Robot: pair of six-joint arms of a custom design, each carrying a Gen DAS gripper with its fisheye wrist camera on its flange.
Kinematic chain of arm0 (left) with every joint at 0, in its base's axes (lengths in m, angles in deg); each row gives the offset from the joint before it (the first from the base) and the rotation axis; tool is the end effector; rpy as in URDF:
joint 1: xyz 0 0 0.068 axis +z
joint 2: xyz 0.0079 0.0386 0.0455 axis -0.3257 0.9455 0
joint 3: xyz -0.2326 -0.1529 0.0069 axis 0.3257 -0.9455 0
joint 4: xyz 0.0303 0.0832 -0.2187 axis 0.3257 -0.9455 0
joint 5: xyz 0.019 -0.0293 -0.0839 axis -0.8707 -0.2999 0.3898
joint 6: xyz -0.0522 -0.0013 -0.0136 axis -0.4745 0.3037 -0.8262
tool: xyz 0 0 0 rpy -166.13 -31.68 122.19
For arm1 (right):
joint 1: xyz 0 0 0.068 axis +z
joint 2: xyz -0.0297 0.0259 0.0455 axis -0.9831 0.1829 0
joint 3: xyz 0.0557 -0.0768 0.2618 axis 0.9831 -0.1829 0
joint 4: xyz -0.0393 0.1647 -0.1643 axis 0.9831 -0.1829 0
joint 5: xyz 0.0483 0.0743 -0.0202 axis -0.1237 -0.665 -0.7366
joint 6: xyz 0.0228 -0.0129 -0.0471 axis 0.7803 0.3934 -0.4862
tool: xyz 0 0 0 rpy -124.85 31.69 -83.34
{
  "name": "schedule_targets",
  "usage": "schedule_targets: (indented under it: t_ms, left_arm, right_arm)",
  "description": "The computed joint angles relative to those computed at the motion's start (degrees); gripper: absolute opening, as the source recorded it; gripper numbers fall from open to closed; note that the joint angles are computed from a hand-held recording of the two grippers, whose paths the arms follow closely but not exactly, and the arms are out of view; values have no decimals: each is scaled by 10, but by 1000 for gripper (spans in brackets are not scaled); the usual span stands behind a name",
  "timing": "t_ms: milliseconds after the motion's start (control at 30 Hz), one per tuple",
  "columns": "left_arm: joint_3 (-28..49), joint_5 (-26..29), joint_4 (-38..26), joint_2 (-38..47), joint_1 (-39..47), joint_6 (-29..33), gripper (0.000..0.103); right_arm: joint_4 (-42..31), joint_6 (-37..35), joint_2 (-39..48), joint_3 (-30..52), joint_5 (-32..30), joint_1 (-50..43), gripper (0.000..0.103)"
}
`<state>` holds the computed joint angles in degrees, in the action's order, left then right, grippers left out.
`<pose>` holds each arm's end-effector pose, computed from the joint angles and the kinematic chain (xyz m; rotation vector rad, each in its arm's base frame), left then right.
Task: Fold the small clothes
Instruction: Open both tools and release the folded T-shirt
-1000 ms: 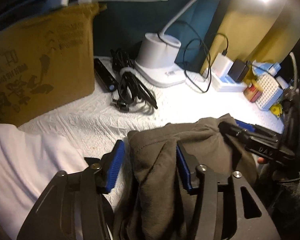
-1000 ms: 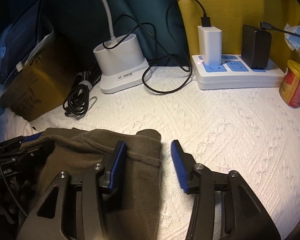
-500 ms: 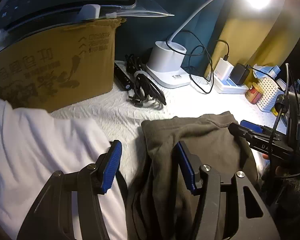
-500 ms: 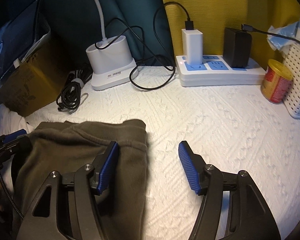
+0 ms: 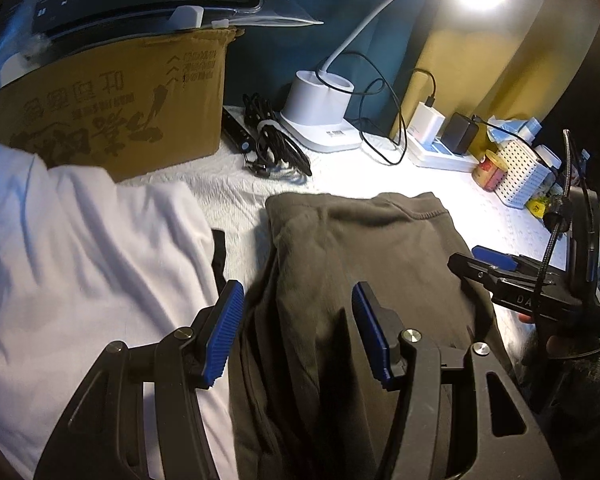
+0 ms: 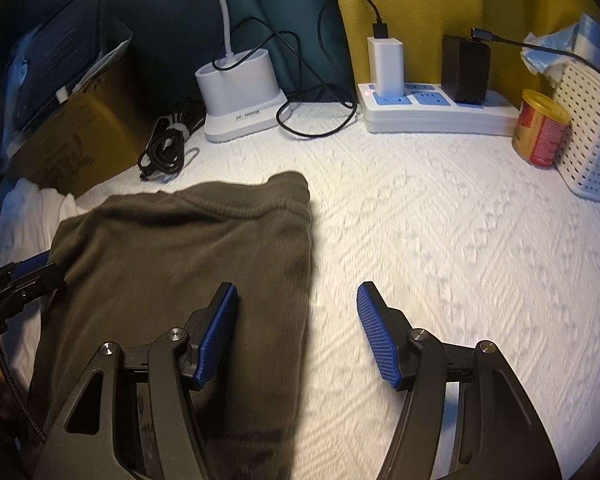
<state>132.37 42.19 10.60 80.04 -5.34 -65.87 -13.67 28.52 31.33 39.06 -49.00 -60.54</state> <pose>0.2519 0.0512 0.2078 -0.1311 2.4068 -0.2186 0.3285 0.1158 0.1471 -0.2712 2.4231 0.3179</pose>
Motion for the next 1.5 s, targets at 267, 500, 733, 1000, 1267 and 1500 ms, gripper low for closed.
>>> schedule_targets:
  t_ms: [267,500,733,1000,1267,1500]
  left_arm:
    - [-44,-4,-20,-61,-10,-3,56]
    - [-77,-20,-38,-126,-36,-18,56]
    - [-100,-44,-61,-180,-73,-44,56]
    - [-117,-87,-91,-244,-155,-92,56]
    - [-115,-137,-110,-278,-258,-145,56]
    - [-103,-188,-123,-301,-348,-196,56]
  right_arm:
    - [17,3,-46,-63,6,9,65]
    - [31,6,-98,-122,9,11,65]
    - [47,2,-150,-185,0,-4,65]
    - [67,-2,-221,-264,-12,-33,65]
    - [54,-14,-313,-330,-28,-77,65]
    - [9,-38,-403,-363,-54,-133,65]
